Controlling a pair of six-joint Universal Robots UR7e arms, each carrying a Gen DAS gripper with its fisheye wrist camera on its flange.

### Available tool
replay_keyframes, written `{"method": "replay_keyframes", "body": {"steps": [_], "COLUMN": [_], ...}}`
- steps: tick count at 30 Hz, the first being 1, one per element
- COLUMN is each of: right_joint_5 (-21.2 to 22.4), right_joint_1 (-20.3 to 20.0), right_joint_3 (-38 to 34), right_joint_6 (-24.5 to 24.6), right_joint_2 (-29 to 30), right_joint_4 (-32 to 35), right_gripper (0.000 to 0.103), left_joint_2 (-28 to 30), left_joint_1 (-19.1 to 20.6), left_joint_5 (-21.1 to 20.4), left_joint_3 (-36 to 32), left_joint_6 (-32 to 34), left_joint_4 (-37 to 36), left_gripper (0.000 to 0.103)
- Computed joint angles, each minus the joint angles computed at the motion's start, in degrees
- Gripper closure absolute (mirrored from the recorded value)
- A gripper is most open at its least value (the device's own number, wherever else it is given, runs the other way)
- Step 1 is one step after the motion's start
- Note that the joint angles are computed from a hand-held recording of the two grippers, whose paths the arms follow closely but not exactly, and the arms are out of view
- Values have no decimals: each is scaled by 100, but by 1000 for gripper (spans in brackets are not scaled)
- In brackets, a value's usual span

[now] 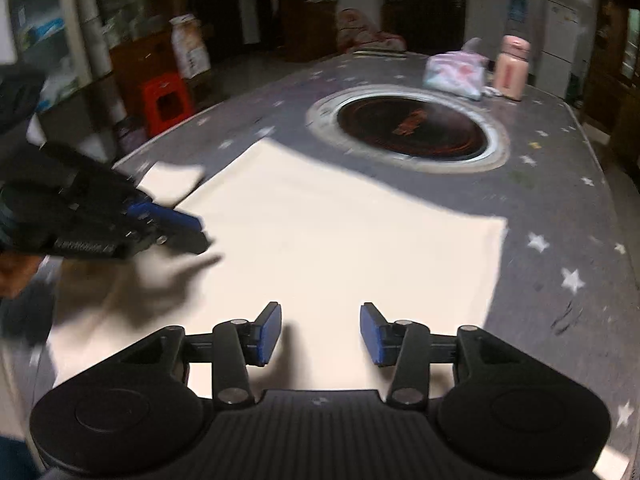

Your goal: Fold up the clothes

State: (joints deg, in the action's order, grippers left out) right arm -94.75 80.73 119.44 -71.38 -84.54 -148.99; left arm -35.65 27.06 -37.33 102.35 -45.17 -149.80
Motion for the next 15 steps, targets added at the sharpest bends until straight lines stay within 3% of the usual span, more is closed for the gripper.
{"method": "replay_keyframes", "body": {"steps": [7,15], "right_joint_5": [210,601], "right_joint_1": [-442,-1045], "right_joint_3": [929,1213], "right_joint_6": [-1078,-1169], "right_joint_2": [-1003,-1837], "right_joint_4": [-36,371], "right_gripper": [43,41], "left_joint_2": [35,67], "left_joint_1": [-213,-259], "left_joint_5": [186,342], "left_joint_3": [210,207], "left_joint_6": [-432,-672], "left_joint_4": [249,575], "left_gripper": [75,67]}}
